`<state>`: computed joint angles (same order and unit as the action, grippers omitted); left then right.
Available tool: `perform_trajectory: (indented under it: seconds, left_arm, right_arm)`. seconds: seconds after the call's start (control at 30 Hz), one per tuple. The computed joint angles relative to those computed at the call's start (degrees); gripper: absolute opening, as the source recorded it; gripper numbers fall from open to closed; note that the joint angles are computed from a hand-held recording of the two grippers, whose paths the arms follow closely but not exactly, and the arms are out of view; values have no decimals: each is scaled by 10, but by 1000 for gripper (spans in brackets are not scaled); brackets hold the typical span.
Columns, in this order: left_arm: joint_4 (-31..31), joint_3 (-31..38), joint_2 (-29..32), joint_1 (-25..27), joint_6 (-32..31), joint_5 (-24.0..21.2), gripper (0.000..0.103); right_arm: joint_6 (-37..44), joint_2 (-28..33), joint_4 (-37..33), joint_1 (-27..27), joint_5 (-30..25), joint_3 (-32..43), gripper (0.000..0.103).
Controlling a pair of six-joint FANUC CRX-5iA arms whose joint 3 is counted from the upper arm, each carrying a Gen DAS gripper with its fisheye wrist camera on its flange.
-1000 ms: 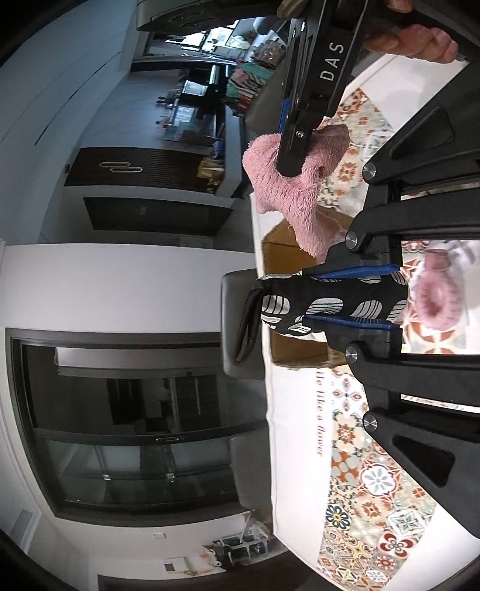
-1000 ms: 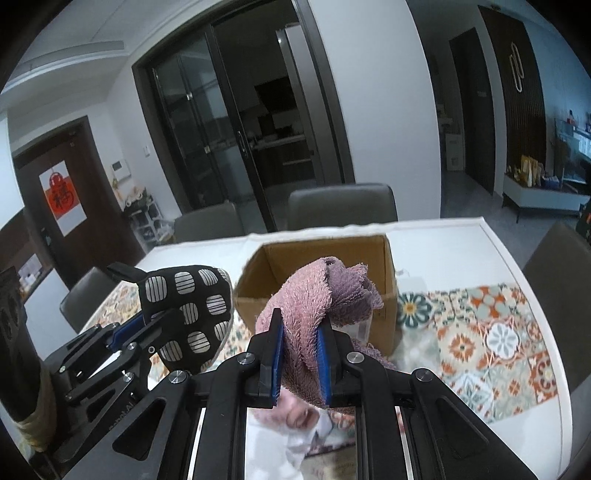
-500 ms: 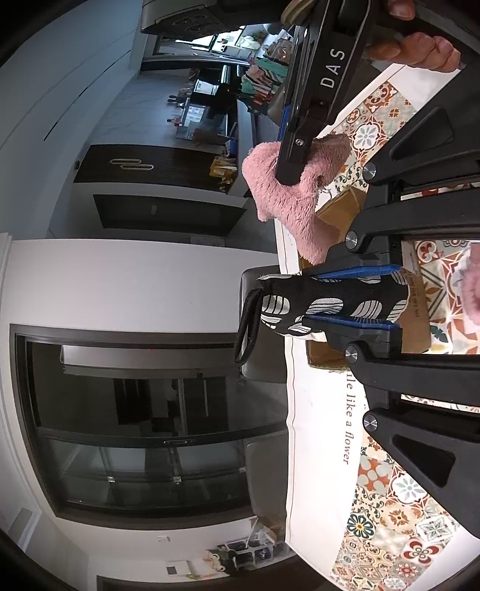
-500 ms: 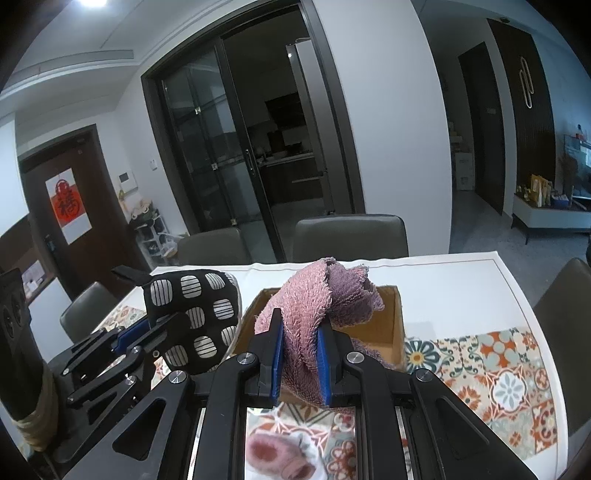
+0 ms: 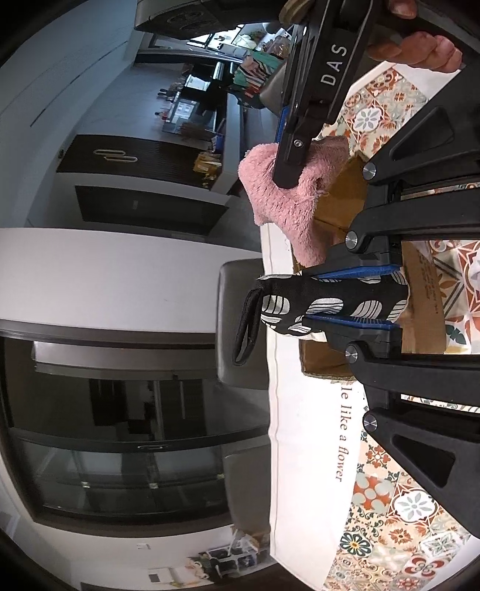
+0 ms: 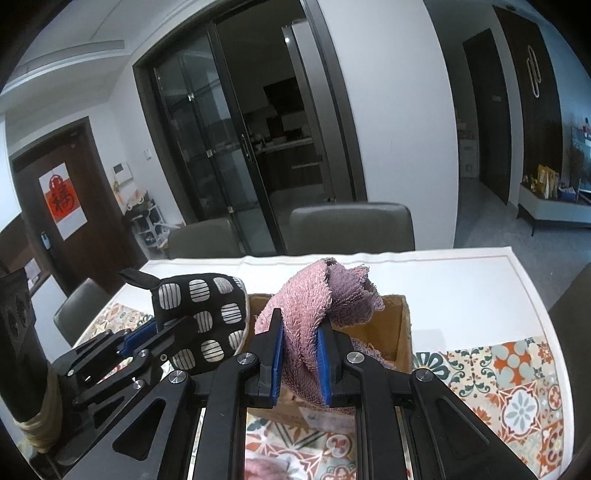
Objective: Organize soft objects
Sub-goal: 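Lift the shoe with the left gripper while the right gripper carries the towel over the box, then open the left gripper to drop the shoe while the right gripper releases the towel into the box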
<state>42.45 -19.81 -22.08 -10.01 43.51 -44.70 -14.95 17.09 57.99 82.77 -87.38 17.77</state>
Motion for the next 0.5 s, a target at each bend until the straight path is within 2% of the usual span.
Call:
perform_trajectory:
  seconds: [0.3,0.5]
  left_arm:
    - [-60,27,51,-25,36,7,19]
    - [-98,57,89,-31,63,-18,19]
  right_arm:
    - [-1,-17,-58,-33,44,-34,17]
    - [1,-28,-110,-61,81,-56,17]
